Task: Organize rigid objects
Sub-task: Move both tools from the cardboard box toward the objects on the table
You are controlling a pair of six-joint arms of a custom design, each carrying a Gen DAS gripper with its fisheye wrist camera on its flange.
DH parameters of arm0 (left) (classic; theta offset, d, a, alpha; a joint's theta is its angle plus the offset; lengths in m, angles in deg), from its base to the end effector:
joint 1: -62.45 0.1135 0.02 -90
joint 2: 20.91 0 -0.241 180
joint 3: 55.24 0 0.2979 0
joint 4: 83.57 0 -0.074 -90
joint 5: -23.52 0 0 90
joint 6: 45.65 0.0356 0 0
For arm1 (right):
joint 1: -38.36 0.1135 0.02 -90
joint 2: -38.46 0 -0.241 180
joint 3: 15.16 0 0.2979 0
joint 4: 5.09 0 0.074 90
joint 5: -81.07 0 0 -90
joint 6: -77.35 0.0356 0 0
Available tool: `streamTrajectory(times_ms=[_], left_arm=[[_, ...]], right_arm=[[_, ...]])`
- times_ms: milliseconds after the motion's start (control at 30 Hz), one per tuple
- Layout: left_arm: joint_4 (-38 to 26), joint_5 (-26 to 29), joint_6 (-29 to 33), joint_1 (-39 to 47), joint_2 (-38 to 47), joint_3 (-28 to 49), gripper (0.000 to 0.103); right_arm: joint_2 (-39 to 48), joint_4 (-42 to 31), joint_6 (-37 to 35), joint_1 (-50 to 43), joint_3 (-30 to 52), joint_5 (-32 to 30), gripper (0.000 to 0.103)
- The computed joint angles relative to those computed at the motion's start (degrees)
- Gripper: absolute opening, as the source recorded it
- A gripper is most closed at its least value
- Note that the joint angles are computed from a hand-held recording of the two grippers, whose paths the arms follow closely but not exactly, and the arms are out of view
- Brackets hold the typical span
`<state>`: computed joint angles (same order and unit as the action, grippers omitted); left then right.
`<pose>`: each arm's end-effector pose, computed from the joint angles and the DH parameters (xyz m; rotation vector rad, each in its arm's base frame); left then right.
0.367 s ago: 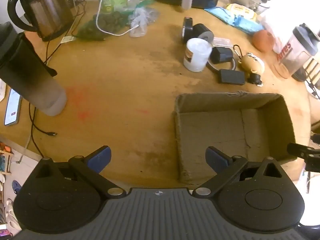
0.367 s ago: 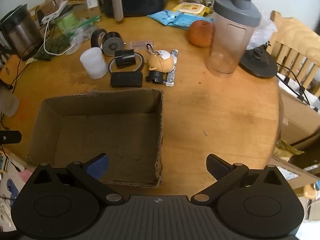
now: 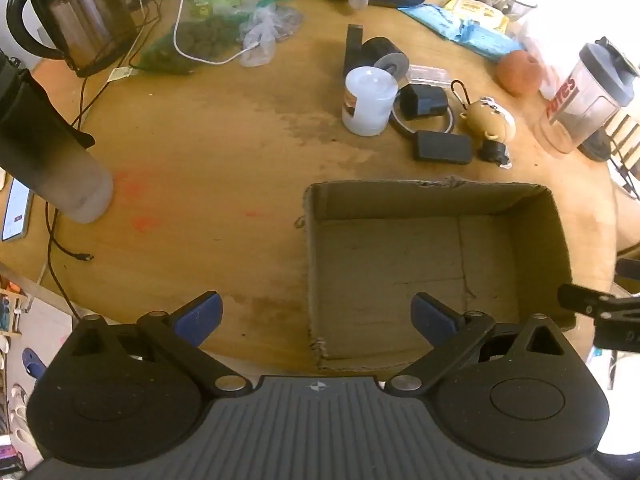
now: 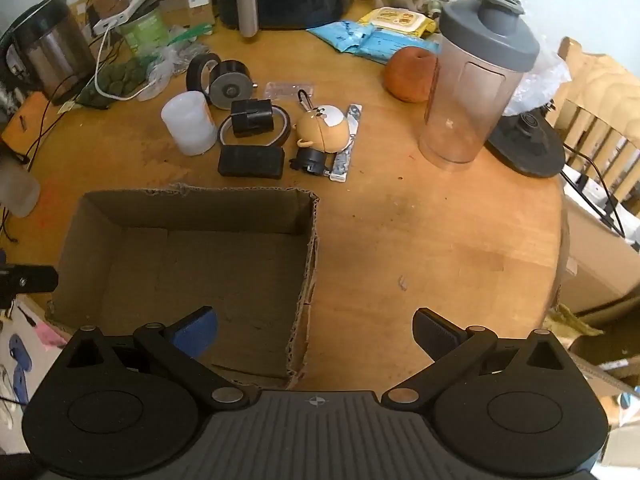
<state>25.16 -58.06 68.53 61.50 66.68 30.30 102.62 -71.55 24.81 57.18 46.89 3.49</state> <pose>0.3388 -0.0108 0.2390 0.6443 2.7507 -0.1203 0.2414 0.0742 0.2182 0.4942 2.6666 -0.0182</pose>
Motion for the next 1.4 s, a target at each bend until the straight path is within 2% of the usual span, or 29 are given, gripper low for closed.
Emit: streamTrajectory(times_ms=[233,467,900,1200,1400], left_arm=[[-0.7,-1.7,-4.2,-2.9,-1.7,-1.7,0.103],[-0.6,-3.1,-4.5,-4.7,-3.1,-3.1,0.103],[-0.7,-3.7,-1.7,-4.3,-3.7,-3.4,0.103],[-1.5,-3.7,1.7,-3.8,-3.4,-3.0,0.103],[0.1,-7.7,2.8,-4.4,-3.8,-3.6,0.103]], right_arm=[[-0.5,-1.5,-0.6,1.2,0.1,-2.2,0.103],[-0.6,-2.8,-1.2,1.1,0.8,-3.5,0.103],[1.7,-3.6,-0.4,1.6,2.2,-3.5,0.103],[4.4,-4.7,2.7,4.0,4.7,-3.1,0.103],[6.0,-5.6,4.6,4.4,6.4,-3.2,0.103]])
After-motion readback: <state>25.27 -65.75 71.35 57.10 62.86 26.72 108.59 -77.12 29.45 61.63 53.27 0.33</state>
